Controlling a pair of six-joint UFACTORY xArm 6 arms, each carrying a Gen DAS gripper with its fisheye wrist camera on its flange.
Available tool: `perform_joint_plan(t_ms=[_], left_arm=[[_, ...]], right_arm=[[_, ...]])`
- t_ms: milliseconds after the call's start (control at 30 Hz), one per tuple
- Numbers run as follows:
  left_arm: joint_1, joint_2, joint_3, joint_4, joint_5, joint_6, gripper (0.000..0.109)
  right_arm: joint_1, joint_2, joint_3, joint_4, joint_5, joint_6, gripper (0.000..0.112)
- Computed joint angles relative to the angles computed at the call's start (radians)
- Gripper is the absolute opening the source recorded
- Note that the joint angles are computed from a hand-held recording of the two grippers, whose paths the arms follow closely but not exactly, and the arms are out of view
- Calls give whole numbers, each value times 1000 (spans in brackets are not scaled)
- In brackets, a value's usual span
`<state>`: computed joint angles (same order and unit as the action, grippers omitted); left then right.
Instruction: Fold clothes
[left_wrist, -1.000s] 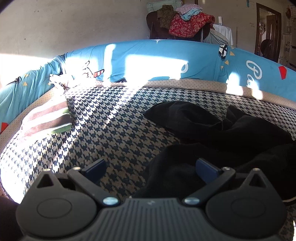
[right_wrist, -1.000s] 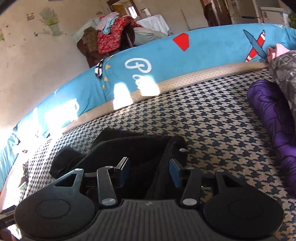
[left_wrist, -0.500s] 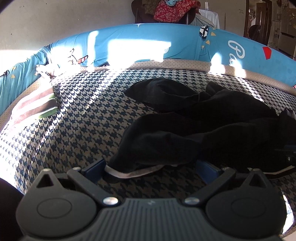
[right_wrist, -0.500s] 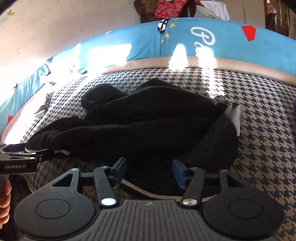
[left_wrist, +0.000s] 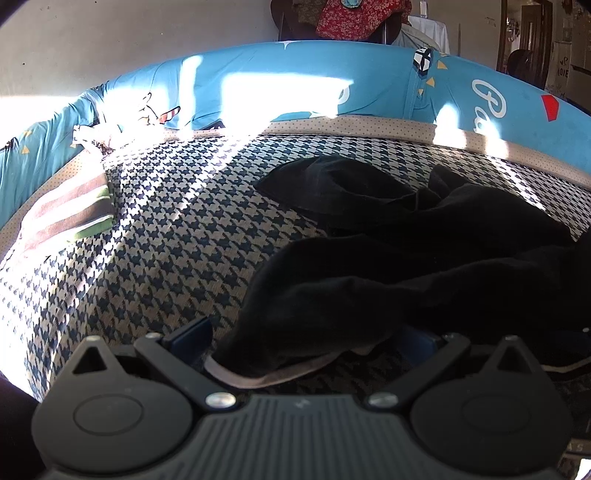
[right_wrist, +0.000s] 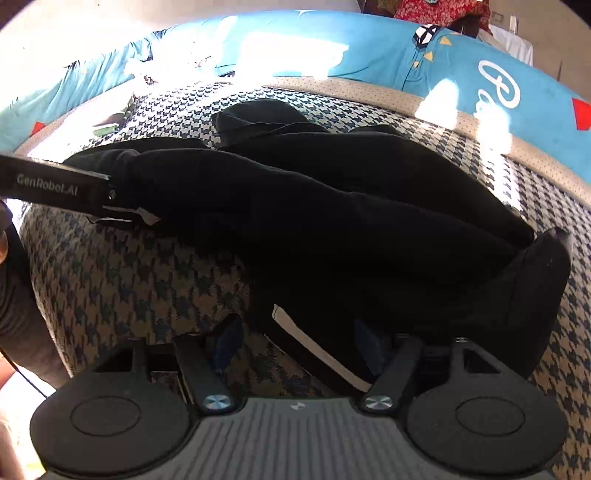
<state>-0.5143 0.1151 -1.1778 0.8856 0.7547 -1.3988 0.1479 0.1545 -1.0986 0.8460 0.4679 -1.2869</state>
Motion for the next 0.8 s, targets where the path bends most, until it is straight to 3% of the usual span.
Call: perform_joint_plan(t_ms=[33,100,267,333,567,700,800], left_arm=[[1,8,-14,5,8,5,103],[5,27,-46,12,22,21,103],[16,72,-120,3,46,68,103],[22,88,-148,1,51,85,103],[47,147,-249,15,62,138,103],[68,191,-302,-1,45,178,103],[81,243,-360,-5,53,228,103]], right_arm=[[1,5,-7,-7,-4,17,66],[-5,17,-25,-9,-2,62,54],[-26,38,-82,15,38,114,12],[-19,39,-91,45,-21,100,7],[-66,111,-247,147,-22,217,4],[-105,151,-325,105,87,332,5],[-103,140,-311,99,130,316,7]])
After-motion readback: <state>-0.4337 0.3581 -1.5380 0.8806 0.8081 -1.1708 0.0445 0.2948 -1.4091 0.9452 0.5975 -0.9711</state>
